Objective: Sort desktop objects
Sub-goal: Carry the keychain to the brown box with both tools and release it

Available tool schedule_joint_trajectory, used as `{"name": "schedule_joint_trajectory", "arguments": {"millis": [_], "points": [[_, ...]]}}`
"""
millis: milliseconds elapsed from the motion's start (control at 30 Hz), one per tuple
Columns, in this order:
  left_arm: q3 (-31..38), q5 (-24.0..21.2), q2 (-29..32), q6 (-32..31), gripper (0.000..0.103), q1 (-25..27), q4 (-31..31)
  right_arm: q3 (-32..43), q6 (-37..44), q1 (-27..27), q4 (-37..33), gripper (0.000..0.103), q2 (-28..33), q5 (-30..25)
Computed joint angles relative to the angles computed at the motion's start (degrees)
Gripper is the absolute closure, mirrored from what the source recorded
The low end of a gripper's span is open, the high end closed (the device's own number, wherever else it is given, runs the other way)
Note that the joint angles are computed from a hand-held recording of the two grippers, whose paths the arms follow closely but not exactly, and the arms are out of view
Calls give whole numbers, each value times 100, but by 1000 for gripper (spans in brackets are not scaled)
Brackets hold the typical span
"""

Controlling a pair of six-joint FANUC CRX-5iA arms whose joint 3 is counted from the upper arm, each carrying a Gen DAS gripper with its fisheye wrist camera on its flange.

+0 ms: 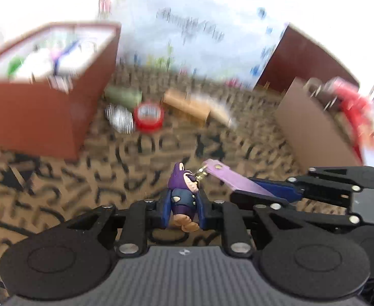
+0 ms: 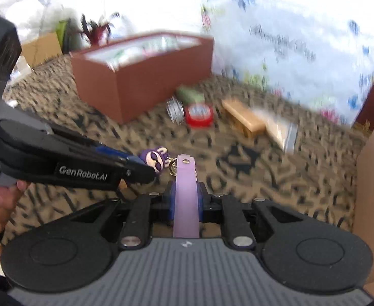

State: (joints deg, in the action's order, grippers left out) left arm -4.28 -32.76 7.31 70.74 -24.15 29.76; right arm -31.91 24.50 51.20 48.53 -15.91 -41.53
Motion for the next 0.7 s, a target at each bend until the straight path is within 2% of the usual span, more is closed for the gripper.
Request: {"name": "schedule_joint_trajectory", "arguments": {"millis": [100,233,300,433,533,700], "points": [[-254,461,-385,-380,82,61,288,143,-110,3,459,88,-25,158],[-268,805,-610,-637,82,271,502,485,-508,-242,1178,88,219,729],[-89,843,-599,-409,82,409,284,764,-612,-405,1352,88,457,1078],[500,647,-321,246,82,701,-272,1371,-836,-685,1899,88,1127,1477],[763,577,-53,448,82,886,-239,1854,-727,-839,1837,88,1635,1613],[1260,265,401,1039,82,1078,-672,2488,-94,-949,1181,88,2339,1660]]}}
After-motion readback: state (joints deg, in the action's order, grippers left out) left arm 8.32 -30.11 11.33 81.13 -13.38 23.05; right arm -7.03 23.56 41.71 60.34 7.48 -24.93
